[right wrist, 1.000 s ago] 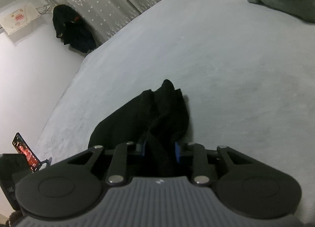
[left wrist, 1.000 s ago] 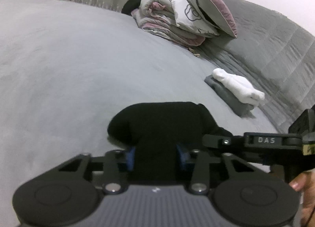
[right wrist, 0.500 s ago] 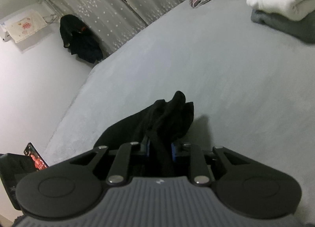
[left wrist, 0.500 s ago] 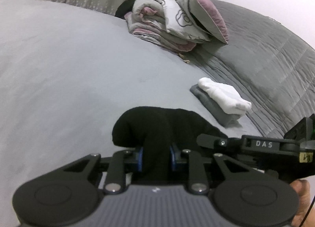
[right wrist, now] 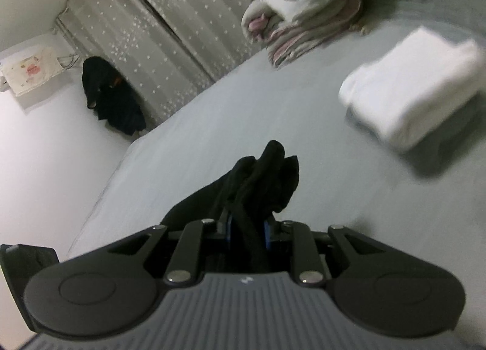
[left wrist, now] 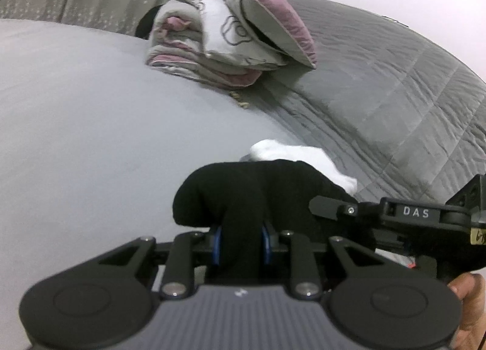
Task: Fold clothes
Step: 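Grasp the folded black bundle edges with both grippers and lift it, then carry the black bundle with both grippers onto the white folded stack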
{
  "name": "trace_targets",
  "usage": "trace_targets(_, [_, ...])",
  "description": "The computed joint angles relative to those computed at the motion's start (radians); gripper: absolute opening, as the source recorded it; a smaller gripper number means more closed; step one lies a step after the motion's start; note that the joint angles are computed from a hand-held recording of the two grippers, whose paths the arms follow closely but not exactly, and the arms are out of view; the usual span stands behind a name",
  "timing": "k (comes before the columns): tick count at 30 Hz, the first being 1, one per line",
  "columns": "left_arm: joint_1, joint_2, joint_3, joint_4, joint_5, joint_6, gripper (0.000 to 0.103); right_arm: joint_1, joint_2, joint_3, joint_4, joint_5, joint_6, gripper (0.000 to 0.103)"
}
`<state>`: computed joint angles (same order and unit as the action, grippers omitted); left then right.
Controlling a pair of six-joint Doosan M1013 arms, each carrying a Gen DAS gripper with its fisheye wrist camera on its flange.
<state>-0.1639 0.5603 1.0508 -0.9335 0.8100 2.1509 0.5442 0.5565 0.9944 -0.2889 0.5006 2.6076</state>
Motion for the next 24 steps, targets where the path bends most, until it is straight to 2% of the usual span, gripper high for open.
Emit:
trace_targets(7, [-0.054, 0.088, -0.156, -0.018, 0.002, -0.066, 0.025, -0.048, -0.009, -0.018, -0.037, 0.010, -0.011, 0.022])
trace_targets(17, [-0.132, 0.222, -0.393, 0.036, -0.017, -0.178, 0.025, -0.120, -0.009, -0.036, -0.108, 0.020, 0.003, 0.022])
trace_targets(24, [-0.165, 0.307, -0.519, 0.114, -0.042, -0.296, 0.026, -0.176, 0.011, -0.050, -0.059, 0.008, -0.065, 0.022])
